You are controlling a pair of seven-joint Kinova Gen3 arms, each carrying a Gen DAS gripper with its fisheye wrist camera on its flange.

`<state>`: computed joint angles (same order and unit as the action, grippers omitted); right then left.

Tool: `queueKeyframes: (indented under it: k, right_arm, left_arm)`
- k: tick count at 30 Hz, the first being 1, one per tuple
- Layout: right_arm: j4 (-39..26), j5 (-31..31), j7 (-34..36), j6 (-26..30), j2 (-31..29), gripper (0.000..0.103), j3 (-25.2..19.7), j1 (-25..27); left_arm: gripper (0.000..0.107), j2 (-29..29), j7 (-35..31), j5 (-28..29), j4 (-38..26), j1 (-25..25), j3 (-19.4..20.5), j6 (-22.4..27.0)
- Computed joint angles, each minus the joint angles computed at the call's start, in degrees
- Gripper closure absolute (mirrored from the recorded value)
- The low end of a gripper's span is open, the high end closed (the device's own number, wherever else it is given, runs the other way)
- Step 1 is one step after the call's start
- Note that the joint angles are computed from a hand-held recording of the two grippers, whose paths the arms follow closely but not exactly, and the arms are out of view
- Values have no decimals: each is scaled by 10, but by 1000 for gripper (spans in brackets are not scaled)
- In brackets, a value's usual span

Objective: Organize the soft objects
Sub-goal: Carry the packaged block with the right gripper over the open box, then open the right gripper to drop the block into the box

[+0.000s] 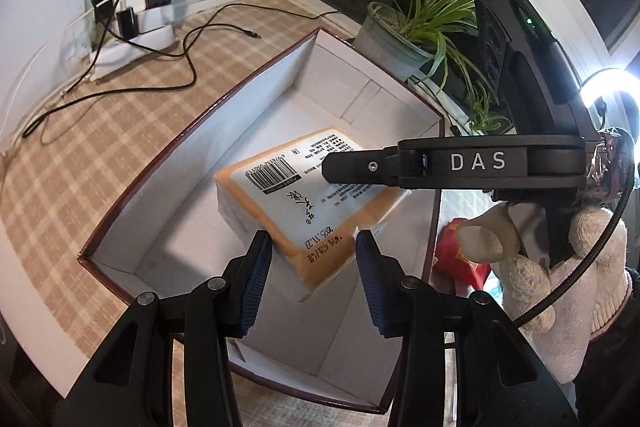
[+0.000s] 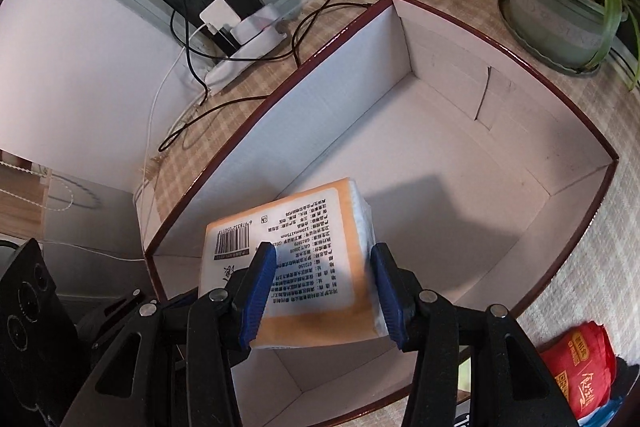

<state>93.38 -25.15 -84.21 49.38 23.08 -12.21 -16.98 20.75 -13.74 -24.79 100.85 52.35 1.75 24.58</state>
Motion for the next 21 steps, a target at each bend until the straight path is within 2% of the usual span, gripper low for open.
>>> queueKeyframes:
  k: [4, 9, 21]
  right_arm:
    - [-3, 2, -4, -2, 7, 56, 2, -2]
    - [-10, 33, -36, -3, 12, 55, 12, -23]
    - [12, 16, -26, -27, -18, 51, -2, -5]
  left_arm:
    - [67, 5, -14, 14, -7, -11, 12, 10]
    - [67, 9, -20, 25, -12, -11, 14, 14]
    - [67, -9, 21, -11, -7, 9, 3, 27]
